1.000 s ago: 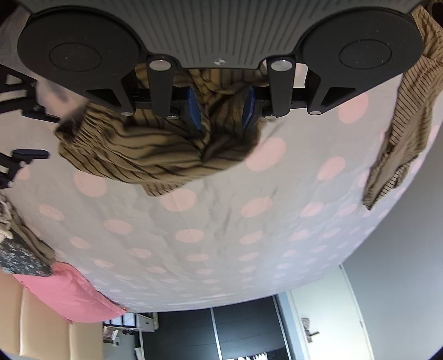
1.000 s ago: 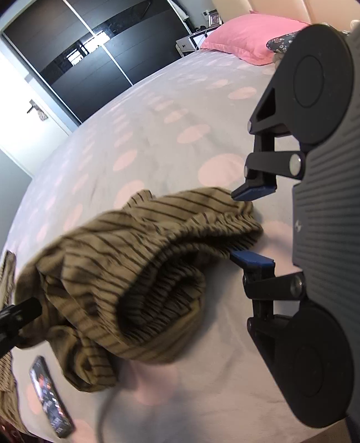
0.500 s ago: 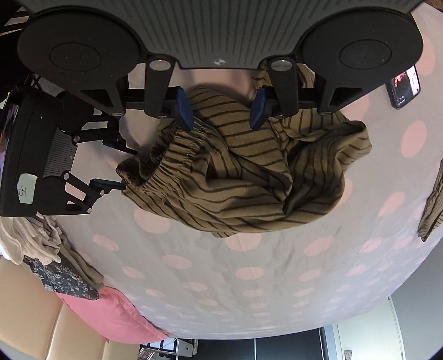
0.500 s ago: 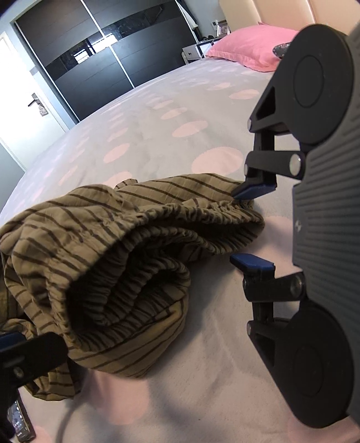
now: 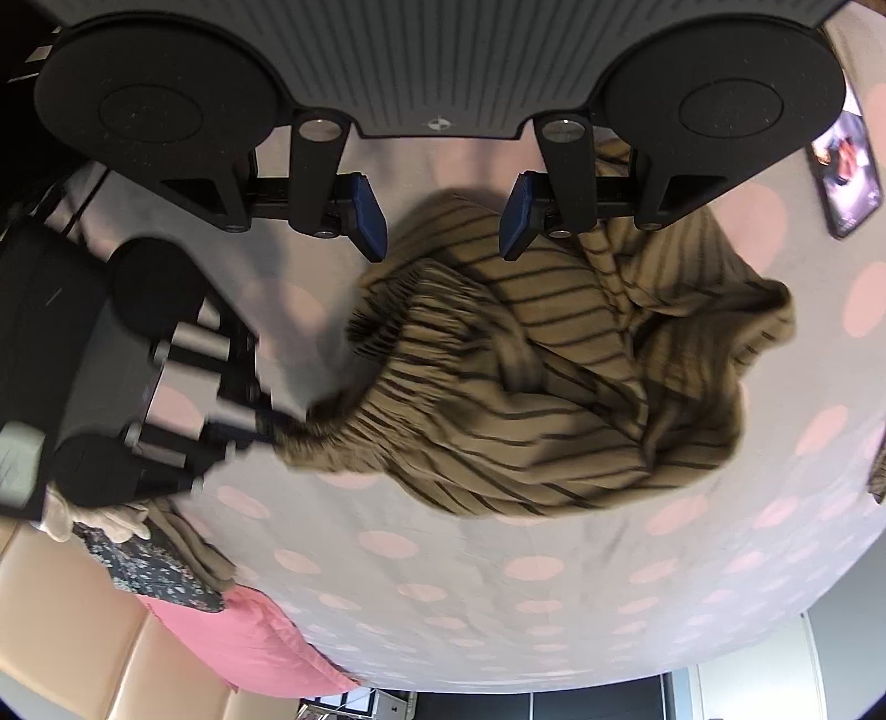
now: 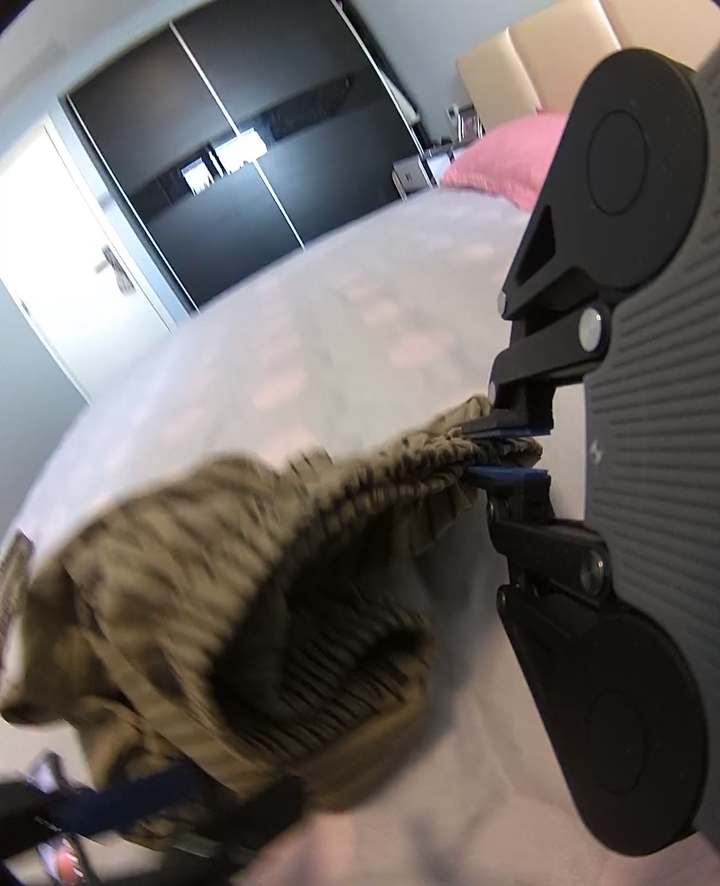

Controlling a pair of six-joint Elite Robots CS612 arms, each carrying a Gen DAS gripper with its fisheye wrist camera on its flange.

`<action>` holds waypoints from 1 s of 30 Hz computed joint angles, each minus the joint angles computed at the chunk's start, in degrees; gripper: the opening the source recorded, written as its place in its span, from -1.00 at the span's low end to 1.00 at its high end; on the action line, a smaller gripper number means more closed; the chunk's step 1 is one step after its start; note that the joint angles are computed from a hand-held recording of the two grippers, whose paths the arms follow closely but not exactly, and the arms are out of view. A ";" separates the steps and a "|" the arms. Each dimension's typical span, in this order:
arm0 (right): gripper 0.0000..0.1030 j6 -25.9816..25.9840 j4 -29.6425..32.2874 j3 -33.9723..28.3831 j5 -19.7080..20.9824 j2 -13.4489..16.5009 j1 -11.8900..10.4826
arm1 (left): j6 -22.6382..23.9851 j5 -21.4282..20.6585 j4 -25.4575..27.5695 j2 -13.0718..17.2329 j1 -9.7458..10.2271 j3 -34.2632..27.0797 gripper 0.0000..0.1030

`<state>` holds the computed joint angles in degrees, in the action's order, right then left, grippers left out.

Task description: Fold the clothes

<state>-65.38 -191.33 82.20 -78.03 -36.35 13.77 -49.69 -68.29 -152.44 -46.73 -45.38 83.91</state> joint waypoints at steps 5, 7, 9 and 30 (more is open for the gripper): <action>-0.83 4.05 -3.27 0.61 1.83 -0.77 -0.46 | -2.47 1.05 -4.48 0.79 -0.48 0.30 -0.17; -0.83 4.82 -3.82 1.24 2.29 -1.25 -0.57 | -4.22 3.90 -4.50 1.48 -1.05 -0.49 -0.17; -0.83 4.38 -4.10 1.84 2.18 -1.52 -0.65 | -7.46 7.10 -2.95 2.31 -1.54 -1.91 -0.17; -0.86 8.66 -10.58 3.94 5.98 -3.12 -1.46 | -13.33 19.25 12.40 0.97 -2.09 -5.04 -0.80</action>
<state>-56.73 -201.91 86.14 -72.04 -39.48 12.31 -63.02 -49.04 -140.04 -45.75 -47.47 78.87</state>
